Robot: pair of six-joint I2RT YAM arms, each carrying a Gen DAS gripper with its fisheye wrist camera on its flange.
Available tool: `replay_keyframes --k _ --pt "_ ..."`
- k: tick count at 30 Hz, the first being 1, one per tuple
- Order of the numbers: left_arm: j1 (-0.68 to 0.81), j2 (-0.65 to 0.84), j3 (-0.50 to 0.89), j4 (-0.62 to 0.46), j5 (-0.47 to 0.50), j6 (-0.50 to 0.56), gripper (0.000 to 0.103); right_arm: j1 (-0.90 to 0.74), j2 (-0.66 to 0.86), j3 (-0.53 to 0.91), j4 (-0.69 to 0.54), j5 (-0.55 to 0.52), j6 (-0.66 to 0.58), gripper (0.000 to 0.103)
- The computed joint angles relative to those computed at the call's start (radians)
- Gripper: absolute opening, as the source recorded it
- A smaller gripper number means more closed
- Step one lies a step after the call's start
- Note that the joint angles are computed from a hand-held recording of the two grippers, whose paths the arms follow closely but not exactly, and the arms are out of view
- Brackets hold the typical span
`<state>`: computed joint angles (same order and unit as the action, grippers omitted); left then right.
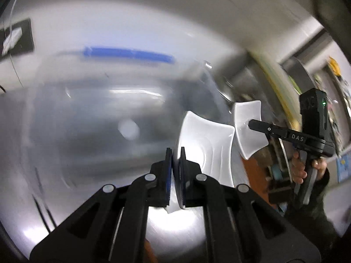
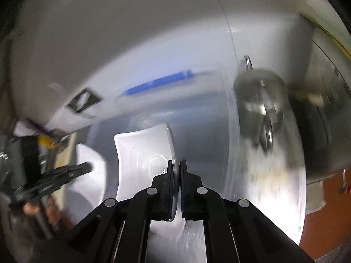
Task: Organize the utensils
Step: 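Carry both dishes into the clear box and open both tools, then grasp another white dish with the left tool while the right tool grasps one too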
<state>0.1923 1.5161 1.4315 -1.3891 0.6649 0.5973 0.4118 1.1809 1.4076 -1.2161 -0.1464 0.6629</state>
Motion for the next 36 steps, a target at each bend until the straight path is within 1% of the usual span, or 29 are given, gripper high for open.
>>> replay_keyframes --k 3,5,6,8,10,13,18,20,21,24,26,27,28,29,30,32,34,35,36 --pt "-0.074 0.168 0.105 0.092 -0.085 -0.123 0.005 -0.051 0.233 0.084 0.041 -0.002 -0.012 0.007" --pt "-0.108 0.261 0.134 0.156 -0.135 -0.187 0.005 -0.065 0.383 0.149 0.040 0.026 -0.023 0.007" --pt "-0.123 0.326 0.156 0.186 -0.157 -0.230 0.005 -0.063 0.412 0.134 0.057 0.043 -0.023 0.007" --pt "-0.143 0.437 0.214 0.212 -0.170 -0.285 0.005 -0.070 0.507 0.155 0.071 0.070 -0.026 0.007" --pt "-0.158 0.514 0.258 0.224 -0.177 -0.316 0.005 -0.076 0.574 0.186 0.072 0.090 -0.034 0.007" --pt "-0.191 0.589 0.274 0.262 -0.209 -0.366 0.005 -0.081 0.661 0.229 0.069 0.101 -0.036 0.007" --pt "-0.222 0.650 0.285 0.309 -0.269 -0.390 0.005 -0.065 0.753 0.253 0.054 0.165 -0.052 0.007" --pt "-0.219 0.662 0.291 0.313 -0.267 -0.397 0.005 -0.053 0.785 0.264 0.049 0.196 -0.052 0.007" --pt "-0.220 0.665 0.291 0.318 -0.278 -0.401 0.005 -0.060 0.782 0.245 0.063 0.201 -0.059 0.007" --pt "-0.224 0.664 0.274 0.355 -0.331 -0.414 0.008 -0.052 0.803 0.258 0.063 0.218 -0.064 0.009" --pt "-0.233 0.641 0.248 0.381 -0.359 -0.429 0.019 -0.044 0.804 0.258 0.071 0.233 -0.064 0.010" --pt "-0.226 0.617 0.227 0.402 -0.344 -0.430 0.029 -0.045 0.776 0.233 0.089 0.245 -0.065 0.016" --pt "-0.213 0.598 0.219 0.418 -0.311 -0.430 0.041 -0.044 0.741 0.212 0.104 0.258 -0.064 0.027" --pt "-0.198 0.555 0.198 0.433 -0.274 -0.429 0.047 -0.044 0.727 0.207 0.116 0.265 -0.072 0.028" --pt "-0.178 0.533 0.202 0.435 -0.254 -0.415 0.053 -0.046 0.675 0.185 0.132 0.252 -0.095 0.031" --pt "-0.155 0.405 0.153 0.462 -0.225 -0.393 0.053 -0.030 0.584 0.177 0.117 0.284 -0.107 0.033" --pt "-0.124 0.241 0.086 0.459 -0.181 -0.345 0.053 0.000 0.414 0.125 0.120 0.285 -0.139 0.039" --pt "-0.113 0.175 0.054 0.458 -0.167 -0.328 0.053 0.019 0.311 0.094 0.113 0.272 -0.154 0.040" --pt "-0.085 0.060 0.002 0.448 -0.140 -0.288 0.053 0.040 0.226 0.070 0.097 0.273 -0.160 0.041"
